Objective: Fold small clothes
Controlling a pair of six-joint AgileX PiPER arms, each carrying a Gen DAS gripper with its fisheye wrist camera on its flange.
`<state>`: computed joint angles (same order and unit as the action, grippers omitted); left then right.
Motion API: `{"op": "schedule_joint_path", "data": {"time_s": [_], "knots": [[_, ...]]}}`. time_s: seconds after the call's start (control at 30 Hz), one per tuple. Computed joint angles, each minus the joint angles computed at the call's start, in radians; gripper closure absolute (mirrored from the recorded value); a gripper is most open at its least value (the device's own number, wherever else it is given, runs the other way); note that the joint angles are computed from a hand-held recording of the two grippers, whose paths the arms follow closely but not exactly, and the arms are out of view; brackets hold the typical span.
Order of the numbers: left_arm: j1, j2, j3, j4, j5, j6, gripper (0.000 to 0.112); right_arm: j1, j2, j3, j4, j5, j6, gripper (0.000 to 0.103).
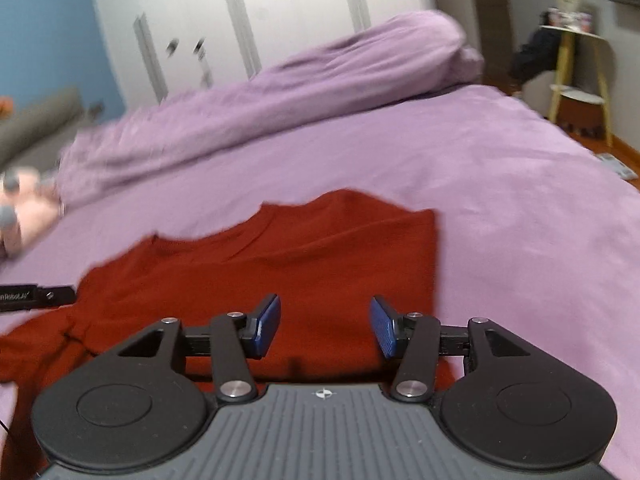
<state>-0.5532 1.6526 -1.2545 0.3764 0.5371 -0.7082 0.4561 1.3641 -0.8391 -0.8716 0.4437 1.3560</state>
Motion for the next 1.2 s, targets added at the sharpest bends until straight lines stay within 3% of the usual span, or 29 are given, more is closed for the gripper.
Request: {"op": "schedule_joint_path", "data": {"time_s": [0.07, 0.17, 0.3, 0.37, 0.47, 0.6, 0.7, 0.8, 0.87, 0.93, 0.97, 1.07, 1.13, 1.2], "knots": [[-0.011, 0.079, -0.054, -0.024, 0.026, 0.027, 0.069, 0.001, 0.124, -0.091, 0.029, 0.022, -0.097, 0.062], [-0.037, 0.147, -0.084, 0.129, 0.034, -0.11, 0.067, 0.011, 0.256, -0.176, -0.034, 0.09, -0.133, 0.067], [-0.023, 0.226, -0.167, 0.152, 0.055, -0.134, 0.067, 0.008, 0.338, -0.209, -0.213, 0.119, -0.064, 0.067], [-0.033, 0.251, -0.193, 0.2, 0.073, -0.135, 0.066, -0.012, 0.373, -0.243, -0.221, 0.127, -0.06, 0.066], [-0.049, 0.259, -0.207, 0.249, 0.104, -0.143, 0.061, -0.043, 0.386, -0.273, -0.164, 0.103, -0.11, 0.063], [-0.025, 0.165, -0.135, 0.14, 0.092, -0.147, 0.062, -0.038, 0.294, -0.226, -0.048, 0.071, -0.177, 0.062], [-0.032, 0.058, -0.005, 0.114, 0.036, -0.187, 0.055, 0.044, 0.18, -0.086, -0.174, 0.063, -0.013, 0.053], [-0.051, 0.07, 0.005, 0.145, 0.045, -0.201, 0.051, 0.111, 0.212, -0.043, -0.292, 0.121, 0.089, 0.051], [-0.047, 0.104, -0.007, 0.201, 0.015, -0.214, 0.029, 0.114, 0.24, -0.077, -0.284, 0.148, 0.075, 0.048], [-0.016, 0.124, -0.007, 0.205, -0.035, -0.226, 0.025, 0.109, 0.277, -0.13, -0.245, 0.18, 0.04, 0.037], [0.004, 0.12, -0.008, 0.169, -0.051, -0.221, 0.027, 0.109, 0.288, -0.147, -0.229, 0.193, 0.026, 0.031], [0.05, 0.053, 0.023, 0.006, -0.067, -0.152, 0.03, 0.115, 0.239, -0.14, -0.144, 0.195, -0.008, 0.027], [0.105, -0.063, 0.148, -0.168, -0.154, -0.019, 0.03, 0.108, 0.114, -0.043, -0.084, 0.094, 0.031, 0.023], [0.179, -0.2, 0.296, -0.341, -0.207, 0.128, 0.03, 0.136, 0.007, 0.049, -0.067, 0.054, 0.121, 0.022]]}}
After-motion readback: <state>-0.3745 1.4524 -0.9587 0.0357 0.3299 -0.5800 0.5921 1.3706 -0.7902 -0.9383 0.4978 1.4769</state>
